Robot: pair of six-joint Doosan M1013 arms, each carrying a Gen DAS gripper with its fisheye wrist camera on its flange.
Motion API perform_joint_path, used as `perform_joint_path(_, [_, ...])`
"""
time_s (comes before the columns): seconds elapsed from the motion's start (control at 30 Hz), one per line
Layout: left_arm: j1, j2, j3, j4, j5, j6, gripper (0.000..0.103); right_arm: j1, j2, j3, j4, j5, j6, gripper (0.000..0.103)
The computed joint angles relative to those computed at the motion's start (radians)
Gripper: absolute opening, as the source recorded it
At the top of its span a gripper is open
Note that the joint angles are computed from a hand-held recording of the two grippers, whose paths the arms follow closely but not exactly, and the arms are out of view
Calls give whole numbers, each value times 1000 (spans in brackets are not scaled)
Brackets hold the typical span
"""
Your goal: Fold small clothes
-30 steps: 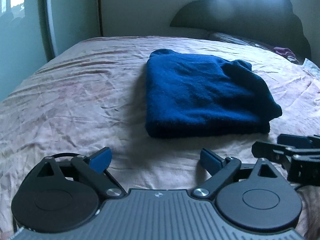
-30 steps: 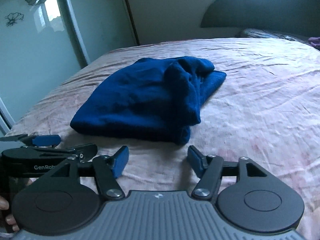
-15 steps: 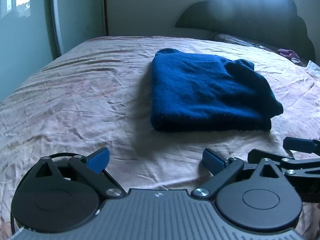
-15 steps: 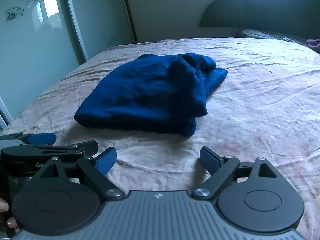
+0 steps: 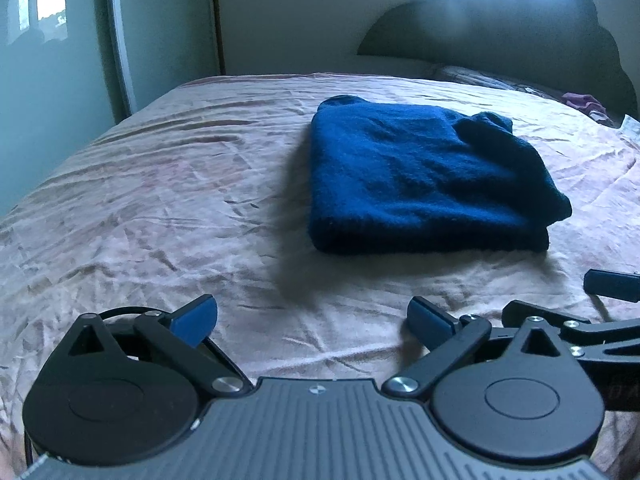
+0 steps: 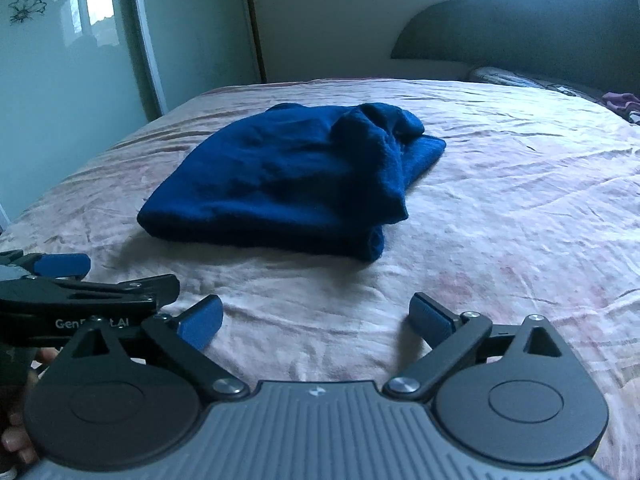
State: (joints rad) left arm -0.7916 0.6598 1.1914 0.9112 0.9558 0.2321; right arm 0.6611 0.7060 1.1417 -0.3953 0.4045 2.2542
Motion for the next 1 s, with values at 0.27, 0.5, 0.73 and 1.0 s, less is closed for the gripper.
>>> perform_joint_path(0.27, [-9,2,1,29,43,-37,103,8,1,-3,-108,36,114,103])
perform_joint_path(0.5, [-10,3,6,37,42,-44,103,13,9,-18,-135,69,126,103])
perform_joint_path(0.73, [-9,1,9,32,34,-50,103,18,18,-36,-144,103,104,103])
perform_joint_path(1.0, [-5,-4,19,28,16,-67,103,20,20,-35,-158,105,113,103])
